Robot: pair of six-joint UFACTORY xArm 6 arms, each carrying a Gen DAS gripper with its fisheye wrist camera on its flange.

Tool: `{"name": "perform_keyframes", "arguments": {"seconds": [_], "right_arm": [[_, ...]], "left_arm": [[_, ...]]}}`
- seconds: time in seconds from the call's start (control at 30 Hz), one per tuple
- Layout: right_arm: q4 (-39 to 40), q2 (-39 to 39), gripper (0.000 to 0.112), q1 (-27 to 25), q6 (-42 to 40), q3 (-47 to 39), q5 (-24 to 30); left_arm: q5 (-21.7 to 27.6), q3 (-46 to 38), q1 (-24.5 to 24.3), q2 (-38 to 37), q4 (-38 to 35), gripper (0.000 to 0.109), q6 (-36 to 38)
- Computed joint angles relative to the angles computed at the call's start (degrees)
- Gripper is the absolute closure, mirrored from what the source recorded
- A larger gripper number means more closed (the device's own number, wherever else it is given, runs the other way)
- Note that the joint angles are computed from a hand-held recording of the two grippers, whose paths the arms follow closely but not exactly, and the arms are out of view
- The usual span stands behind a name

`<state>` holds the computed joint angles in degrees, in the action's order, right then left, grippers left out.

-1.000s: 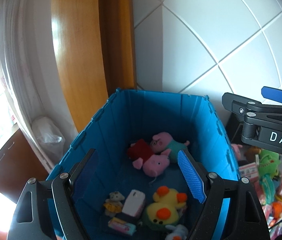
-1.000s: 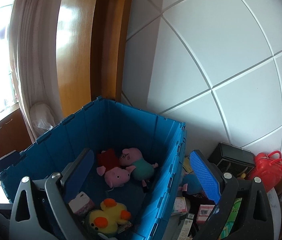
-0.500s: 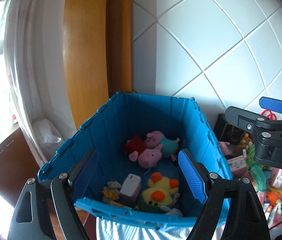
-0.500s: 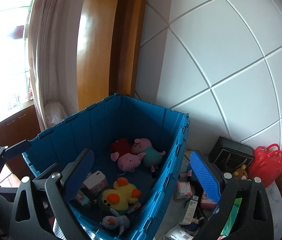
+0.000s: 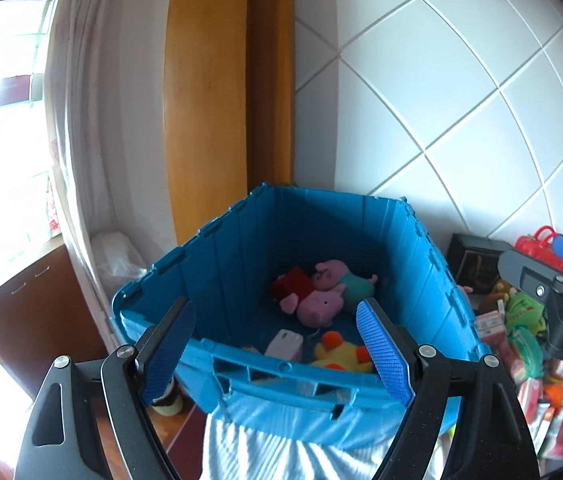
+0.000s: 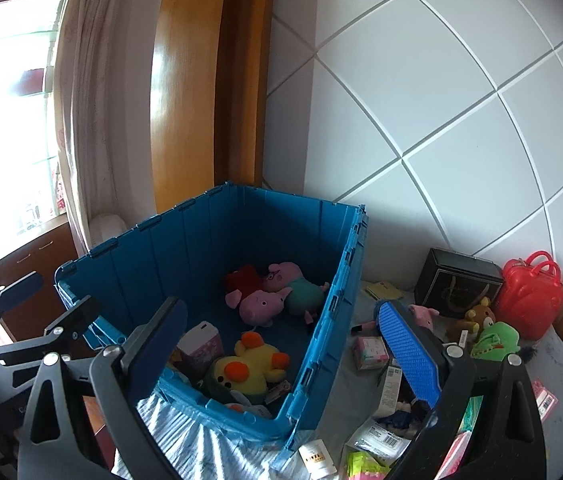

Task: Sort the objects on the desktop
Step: 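Withdraw both open tools from the crate back toward the table pile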

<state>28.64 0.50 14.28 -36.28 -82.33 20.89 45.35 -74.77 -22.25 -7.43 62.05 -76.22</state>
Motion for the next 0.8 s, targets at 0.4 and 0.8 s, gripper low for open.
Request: {"name": "perform_keyframes", "arguments": {"seconds": [0.4,0.8], "right_arm": [[6.8,-7.3,0.014,-9.1,-4.7,11.9,-1.1],[16.8,-5.3,0.009,-35.8,-20.6,14.3,11.3]], "left_arm": [[3.1,-3.5,-8.6,4.7,2.1,0.025,-1.1],[10.8,-24.6,-22.3,25.3,-5.4,0.025,-0.5]]}}
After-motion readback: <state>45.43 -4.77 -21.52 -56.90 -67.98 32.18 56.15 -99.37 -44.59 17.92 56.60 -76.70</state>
